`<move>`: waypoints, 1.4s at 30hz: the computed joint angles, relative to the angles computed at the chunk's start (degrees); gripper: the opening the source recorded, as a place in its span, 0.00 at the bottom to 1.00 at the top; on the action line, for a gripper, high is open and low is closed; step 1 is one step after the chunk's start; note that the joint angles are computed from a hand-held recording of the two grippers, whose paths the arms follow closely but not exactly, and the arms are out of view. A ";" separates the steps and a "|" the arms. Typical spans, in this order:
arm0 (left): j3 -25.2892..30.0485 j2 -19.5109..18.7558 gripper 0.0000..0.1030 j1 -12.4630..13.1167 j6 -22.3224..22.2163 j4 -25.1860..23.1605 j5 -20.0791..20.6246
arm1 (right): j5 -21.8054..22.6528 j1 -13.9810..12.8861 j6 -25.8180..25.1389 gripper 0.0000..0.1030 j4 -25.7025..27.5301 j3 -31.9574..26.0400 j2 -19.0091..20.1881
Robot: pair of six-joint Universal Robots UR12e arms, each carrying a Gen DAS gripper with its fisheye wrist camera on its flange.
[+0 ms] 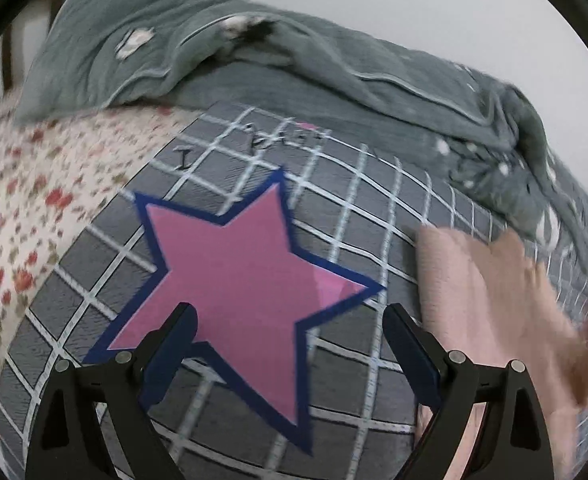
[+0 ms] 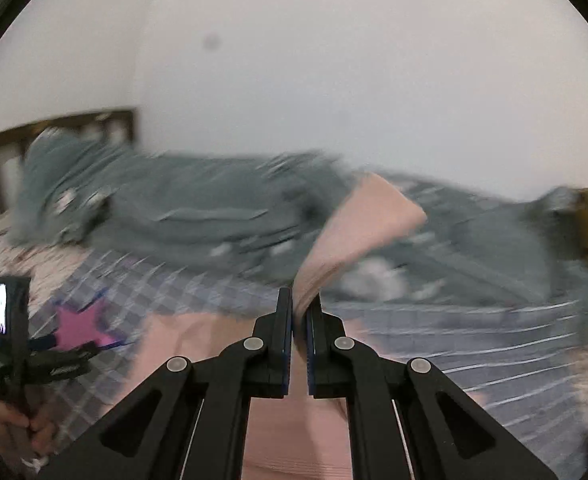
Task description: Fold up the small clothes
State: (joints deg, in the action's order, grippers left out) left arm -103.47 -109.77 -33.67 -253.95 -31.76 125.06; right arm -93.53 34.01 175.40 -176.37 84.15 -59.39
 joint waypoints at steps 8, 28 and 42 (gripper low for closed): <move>-0.40 -0.70 0.91 -0.04 5.77 6.23 -0.06 | 11.83 -0.55 -0.90 0.35 10.73 -0.09 2.05; 6.66 -6.12 0.61 -1.42 12.79 8.95 -4.12 | 1.86 -11.16 2.27 0.50 6.74 15.40 -5.69; 7.44 -6.86 0.32 -1.42 12.54 7.19 -4.17 | 6.82 -13.26 9.69 0.17 3.83 15.90 -4.59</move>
